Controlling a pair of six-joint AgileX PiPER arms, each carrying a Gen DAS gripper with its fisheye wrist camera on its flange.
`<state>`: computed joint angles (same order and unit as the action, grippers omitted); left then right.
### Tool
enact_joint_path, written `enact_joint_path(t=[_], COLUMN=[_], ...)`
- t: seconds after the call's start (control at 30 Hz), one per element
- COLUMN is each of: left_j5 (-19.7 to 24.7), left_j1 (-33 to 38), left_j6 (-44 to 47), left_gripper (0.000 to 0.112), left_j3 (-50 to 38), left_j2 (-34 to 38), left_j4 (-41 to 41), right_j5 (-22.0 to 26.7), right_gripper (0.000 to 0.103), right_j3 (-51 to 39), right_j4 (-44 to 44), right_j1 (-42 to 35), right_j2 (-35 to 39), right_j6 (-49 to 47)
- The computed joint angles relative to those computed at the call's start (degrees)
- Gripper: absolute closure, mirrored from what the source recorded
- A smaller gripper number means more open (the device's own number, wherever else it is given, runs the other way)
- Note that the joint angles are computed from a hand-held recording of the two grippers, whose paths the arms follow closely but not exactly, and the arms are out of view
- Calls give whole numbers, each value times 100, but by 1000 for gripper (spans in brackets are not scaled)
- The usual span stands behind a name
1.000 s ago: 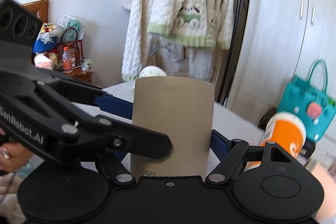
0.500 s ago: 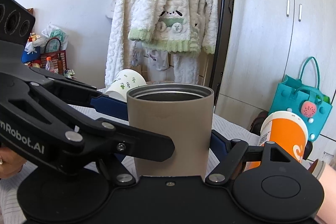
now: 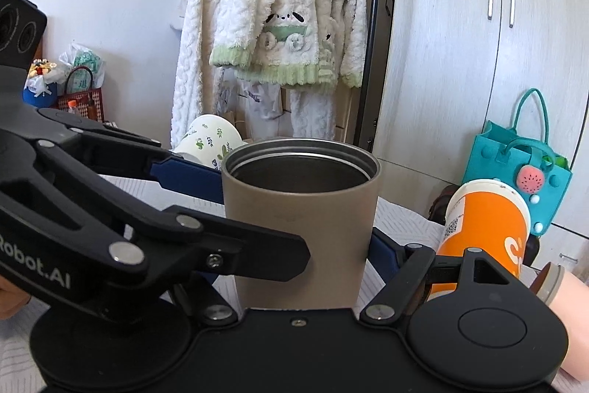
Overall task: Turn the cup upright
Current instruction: 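Lower the upright tan cup onto the table with the right gripper, then open the right gripper and pull it back from the tan cup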
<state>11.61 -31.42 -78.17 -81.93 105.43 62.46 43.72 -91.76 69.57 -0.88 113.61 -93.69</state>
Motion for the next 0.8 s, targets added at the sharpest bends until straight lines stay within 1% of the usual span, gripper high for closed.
enact_joint_path(t=[0.1,0.13,0.17,0.27,0.33,0.43,0.47,0.5,0.53,0.57,0.6,0.7,0.8], left_j5=[103,111,153,302,322,475,514,520,532,590,671,1154,1511], left_j1=[-72,-91,-121,-226,-260,-359,-388,-398,-398,-422,-470,-717,-956], left_j6=[-49,-152,-292,-729,-798,-884,-832,-577,-290,-223,-349,-530,-848], left_gripper=[45,45,45,45,45,44,43,42,42,41,41,41,39], left_j3=[-5,2,11,74,140,241,284,311,327,353,421,485,650], left_j2=[0,0,-2,-56,-120,-226,-268,-311,-356,-395,-457,-597,-840], left_j4=[-21,43,165,590,622,619,548,283,-9,-83,41,354,660], right_j5=[-220,-439,-558,-707,-708,-839,-884,-937,-945,-904,-882,-943,-725], right_gripper=[20,18,18,18,18,18,18,18,17,17,17,17,17], right_j3=[286,509,662,981,1101,1301,1428,1562,1720,1806,1904,2152,2402], right_j4=[113,354,545,832,809,826,957,1119,1293,1328,1313,1282,1288], right_j1=[11,44,63,61,35,15,-9,-20,-53,-90,-131,-204,-404], right_j2=[-162,-273,-353,-572,-700,-905,-995,-1082,-1183,-1258,-1349,-1633,-1936], right_j6=[-171,-502,-805,-1288,-1281,-1325,-1481,-1688,-1933,-1999,-1987,-1806,-1630])
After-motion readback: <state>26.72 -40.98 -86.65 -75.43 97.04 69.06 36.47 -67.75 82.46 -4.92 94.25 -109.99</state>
